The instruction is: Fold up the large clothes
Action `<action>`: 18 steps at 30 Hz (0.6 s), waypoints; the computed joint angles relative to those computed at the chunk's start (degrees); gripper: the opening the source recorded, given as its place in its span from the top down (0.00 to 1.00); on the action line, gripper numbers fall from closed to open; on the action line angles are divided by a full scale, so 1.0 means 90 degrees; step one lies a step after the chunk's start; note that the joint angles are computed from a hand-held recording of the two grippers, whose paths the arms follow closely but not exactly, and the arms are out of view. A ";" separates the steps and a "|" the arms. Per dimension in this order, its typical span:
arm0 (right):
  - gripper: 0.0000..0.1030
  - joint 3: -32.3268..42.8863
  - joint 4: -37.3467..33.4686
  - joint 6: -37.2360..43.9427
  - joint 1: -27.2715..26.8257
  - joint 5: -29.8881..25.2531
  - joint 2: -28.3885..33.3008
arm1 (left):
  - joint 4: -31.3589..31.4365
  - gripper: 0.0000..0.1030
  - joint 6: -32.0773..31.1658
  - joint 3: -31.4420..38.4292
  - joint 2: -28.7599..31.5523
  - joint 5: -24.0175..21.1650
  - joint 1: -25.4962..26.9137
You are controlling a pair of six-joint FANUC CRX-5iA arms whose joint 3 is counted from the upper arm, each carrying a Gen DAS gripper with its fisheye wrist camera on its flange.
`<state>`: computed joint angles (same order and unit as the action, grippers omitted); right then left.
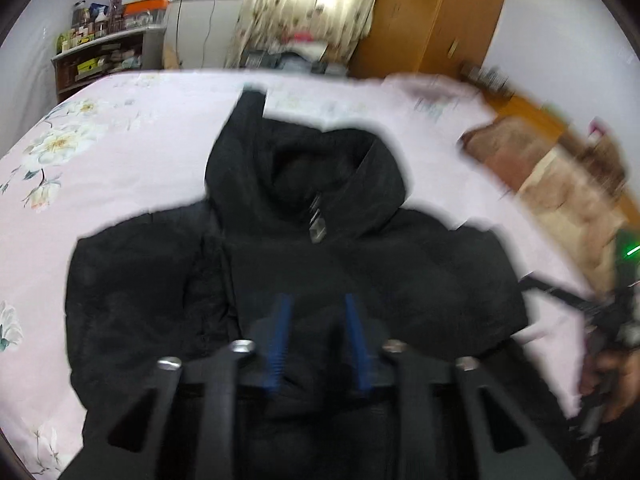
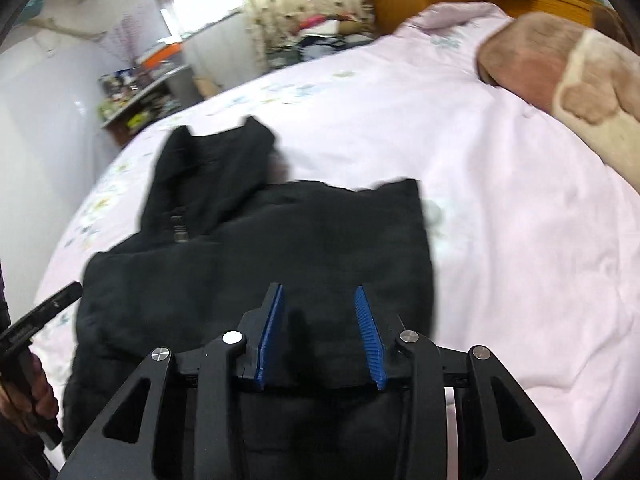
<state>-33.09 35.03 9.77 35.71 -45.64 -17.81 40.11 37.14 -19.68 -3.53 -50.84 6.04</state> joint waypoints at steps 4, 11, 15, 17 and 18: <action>0.67 0.0142 -0.0529 0.0549 -0.0217 0.0231 0.0477 | -0.0396 0.91 0.0316 -0.0095 0.0351 0.0317 -0.0031; 0.68 0.0370 -0.0787 0.0956 -0.0263 0.0166 0.1097 | -0.0381 0.92 0.0036 -0.0329 0.0304 0.0659 -0.0081; 0.68 0.0555 -0.0888 0.1067 -0.0259 -0.0083 0.0979 | -0.0662 0.93 0.0393 0.0001 0.0221 0.0212 -0.0010; 0.68 0.0420 -0.0490 0.0792 -0.0244 0.0059 0.0656 | -0.0257 0.93 0.0257 0.0085 0.0196 -0.0037 0.0112; 0.68 0.0338 -0.0238 0.0637 -0.0265 0.0150 0.0538 | -0.0003 0.93 0.0104 0.0069 0.0146 -0.0018 0.0127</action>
<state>-30.05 32.88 15.51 33.33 -44.30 -12.97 40.09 38.07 -19.05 -2.21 -51.00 7.18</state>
